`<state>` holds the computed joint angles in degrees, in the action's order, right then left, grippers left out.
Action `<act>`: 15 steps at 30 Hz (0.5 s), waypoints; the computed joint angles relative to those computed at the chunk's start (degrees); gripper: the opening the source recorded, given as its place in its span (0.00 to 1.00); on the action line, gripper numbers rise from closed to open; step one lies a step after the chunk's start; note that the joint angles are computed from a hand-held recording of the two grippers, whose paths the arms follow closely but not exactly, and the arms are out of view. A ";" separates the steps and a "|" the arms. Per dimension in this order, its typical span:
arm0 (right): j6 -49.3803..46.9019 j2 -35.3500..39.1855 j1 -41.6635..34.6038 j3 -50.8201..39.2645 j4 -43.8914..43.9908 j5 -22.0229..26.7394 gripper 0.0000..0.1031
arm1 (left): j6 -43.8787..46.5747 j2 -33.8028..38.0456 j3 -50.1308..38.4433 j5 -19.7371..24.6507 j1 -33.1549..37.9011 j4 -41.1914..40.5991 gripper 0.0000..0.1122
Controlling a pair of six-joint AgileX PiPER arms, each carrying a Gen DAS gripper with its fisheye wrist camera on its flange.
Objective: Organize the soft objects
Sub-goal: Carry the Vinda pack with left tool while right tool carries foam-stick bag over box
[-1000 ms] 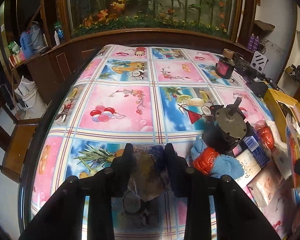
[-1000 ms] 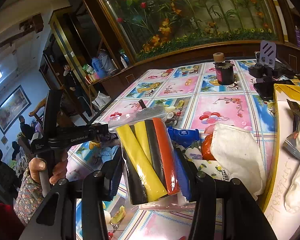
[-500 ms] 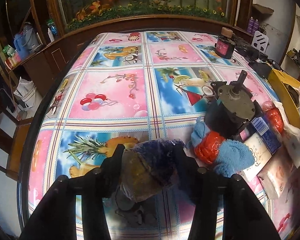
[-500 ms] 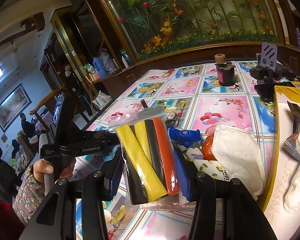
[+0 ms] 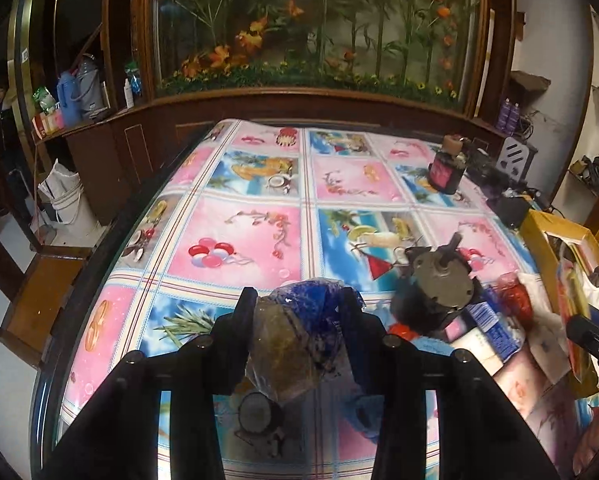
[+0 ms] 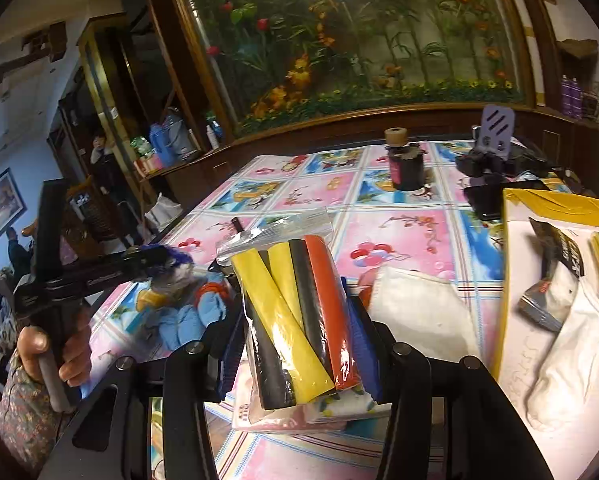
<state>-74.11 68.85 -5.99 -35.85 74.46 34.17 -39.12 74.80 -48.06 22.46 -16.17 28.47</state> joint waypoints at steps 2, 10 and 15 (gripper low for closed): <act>1.33 -0.53 0.26 0.12 -0.49 -2.69 0.51 | -1.16 -0.73 0.39 -0.41 -1.12 0.82 0.35; 1.29 -0.55 -2.55 0.06 0.92 -2.81 0.51 | -4.36 -1.34 0.47 0.00 -6.06 2.50 0.35; 1.90 -0.54 -5.20 -0.09 0.89 -0.92 0.51 | -6.47 -1.16 0.04 0.26 -9.59 3.14 0.35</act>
<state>-72.22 68.31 -11.19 -35.94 75.34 33.24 -45.59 73.65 -48.02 22.72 -25.76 31.60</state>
